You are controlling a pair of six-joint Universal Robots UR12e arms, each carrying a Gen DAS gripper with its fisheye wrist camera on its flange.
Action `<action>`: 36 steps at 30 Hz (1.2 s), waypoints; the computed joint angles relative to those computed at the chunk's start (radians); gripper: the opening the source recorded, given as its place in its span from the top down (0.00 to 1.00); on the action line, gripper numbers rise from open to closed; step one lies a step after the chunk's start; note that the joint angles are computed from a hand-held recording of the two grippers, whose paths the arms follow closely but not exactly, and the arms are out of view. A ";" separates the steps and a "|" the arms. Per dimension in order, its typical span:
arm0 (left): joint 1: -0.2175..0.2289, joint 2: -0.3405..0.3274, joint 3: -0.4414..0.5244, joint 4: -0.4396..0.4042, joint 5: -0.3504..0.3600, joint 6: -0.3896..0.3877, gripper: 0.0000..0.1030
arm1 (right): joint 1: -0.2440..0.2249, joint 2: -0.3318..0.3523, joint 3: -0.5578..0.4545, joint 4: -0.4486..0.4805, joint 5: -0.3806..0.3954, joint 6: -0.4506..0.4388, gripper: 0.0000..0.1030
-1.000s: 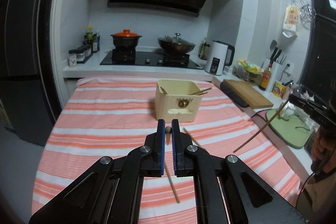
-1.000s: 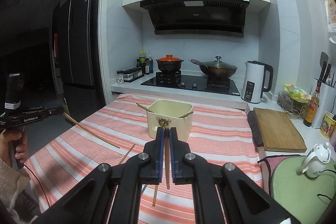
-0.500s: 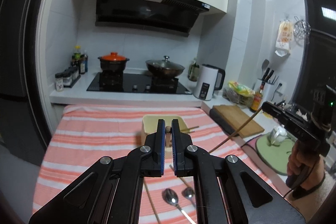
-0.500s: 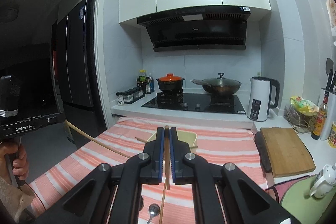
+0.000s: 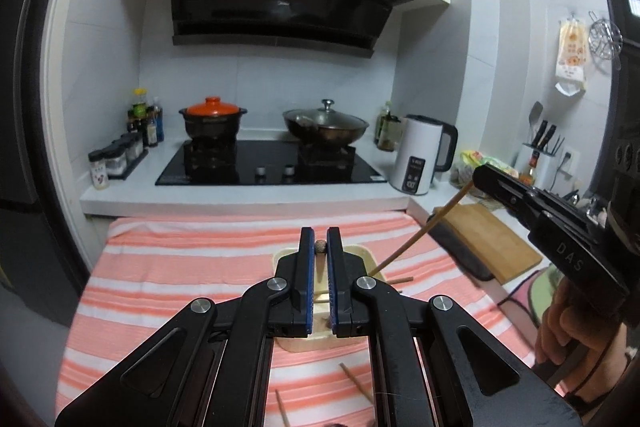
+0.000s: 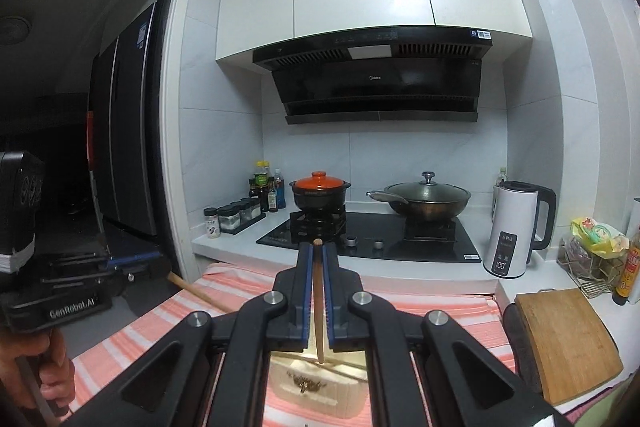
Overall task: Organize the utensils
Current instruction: 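Open both tools to drop the chopsticks into the box, then move both open tools back over the last chopsticks beside the spoons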
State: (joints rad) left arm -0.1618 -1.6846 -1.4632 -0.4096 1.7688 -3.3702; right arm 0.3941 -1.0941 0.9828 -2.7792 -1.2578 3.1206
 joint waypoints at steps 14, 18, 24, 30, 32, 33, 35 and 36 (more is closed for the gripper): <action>0.022 -0.022 0.000 -0.192 -0.110 -0.032 0.91 | -0.023 0.035 0.010 0.228 0.098 0.070 0.92; 0.038 0.027 -0.065 -0.214 -0.212 -0.058 0.25 | -0.038 -0.001 0.075 0.220 0.155 0.040 0.69; 0.002 0.138 -0.228 -0.281 -0.137 -0.022 0.12 | -0.068 -0.144 0.297 0.193 0.148 -0.098 0.47; -0.001 0.217 -0.384 -0.301 -0.060 -0.236 0.11 | -0.092 -0.280 0.514 0.317 0.023 -0.197 0.45; 0.012 0.235 -0.419 -0.284 -0.056 -0.333 0.11 | -0.096 -0.306 0.558 0.340 -0.029 -0.209 0.45; 0.017 0.238 -0.430 -0.272 -0.047 -0.366 0.11 | -0.094 -0.317 0.578 0.338 -0.065 -0.220 0.45; 0.008 0.231 -0.432 -0.279 0.026 -0.401 0.11 | -0.091 -0.332 0.606 0.335 -0.123 -0.239 0.45; -0.003 0.221 -0.425 -0.291 0.083 -0.402 0.11 | -0.092 -0.338 0.614 0.343 -0.130 -0.241 0.45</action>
State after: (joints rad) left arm -0.1652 -1.4634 -1.8883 -0.7009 1.8516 -3.7726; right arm 0.3024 -1.4325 1.5966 -2.4359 -1.3876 2.8795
